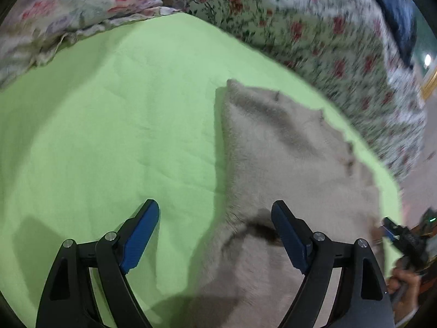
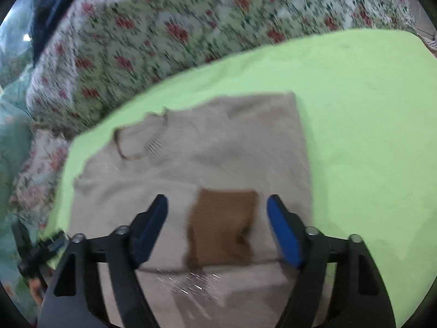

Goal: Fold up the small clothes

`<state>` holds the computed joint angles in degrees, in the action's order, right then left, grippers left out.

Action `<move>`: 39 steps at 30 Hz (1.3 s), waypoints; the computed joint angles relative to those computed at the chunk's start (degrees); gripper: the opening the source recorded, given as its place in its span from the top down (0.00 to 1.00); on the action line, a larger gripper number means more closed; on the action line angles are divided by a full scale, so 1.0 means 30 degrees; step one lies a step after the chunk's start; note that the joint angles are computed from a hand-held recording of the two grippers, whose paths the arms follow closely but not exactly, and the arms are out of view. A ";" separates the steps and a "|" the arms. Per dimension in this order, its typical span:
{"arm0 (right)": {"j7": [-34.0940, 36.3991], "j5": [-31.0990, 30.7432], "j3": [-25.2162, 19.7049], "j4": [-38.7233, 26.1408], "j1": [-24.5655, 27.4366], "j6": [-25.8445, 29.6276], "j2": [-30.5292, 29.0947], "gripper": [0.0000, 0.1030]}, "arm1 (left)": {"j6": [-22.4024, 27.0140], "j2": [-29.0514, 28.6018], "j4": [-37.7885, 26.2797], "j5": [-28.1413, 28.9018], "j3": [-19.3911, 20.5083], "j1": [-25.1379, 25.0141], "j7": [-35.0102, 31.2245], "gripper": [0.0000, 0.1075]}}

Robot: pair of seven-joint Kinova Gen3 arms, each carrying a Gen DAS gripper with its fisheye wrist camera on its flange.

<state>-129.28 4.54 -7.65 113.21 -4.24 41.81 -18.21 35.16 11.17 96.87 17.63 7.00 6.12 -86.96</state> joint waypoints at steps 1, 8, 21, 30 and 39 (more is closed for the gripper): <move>0.0738 -0.0430 0.0402 -0.0098 -0.0313 0.0191 0.0359 0.39 | 0.0175 0.0165 -0.0273 -0.0777 -0.0704 0.0885 0.0386 0.21; -0.0473 0.1853 -0.1472 -0.0271 0.0480 -0.0190 -0.0298 0.91 | 0.1121 0.0906 -0.1597 -0.5603 -0.3370 0.4747 0.3406 0.20; -0.0590 -0.1267 -0.0905 0.1493 0.0517 0.2613 -0.5794 0.52 | 0.2107 -0.3205 0.1909 -0.1450 -0.7018 0.6784 -0.1037 0.18; -0.0831 -0.4353 -0.2015 0.2599 -0.0502 0.5714 -1.0484 0.48 | 0.4952 -0.8484 0.7254 0.3815 -0.4127 0.1434 -0.7359 0.18; -0.0287 -0.5772 -0.2028 0.2132 -0.0589 1.0628 -1.5121 0.45 | 0.6806 -1.2217 1.0773 0.5235 -0.4126 0.1515 -0.9331 0.18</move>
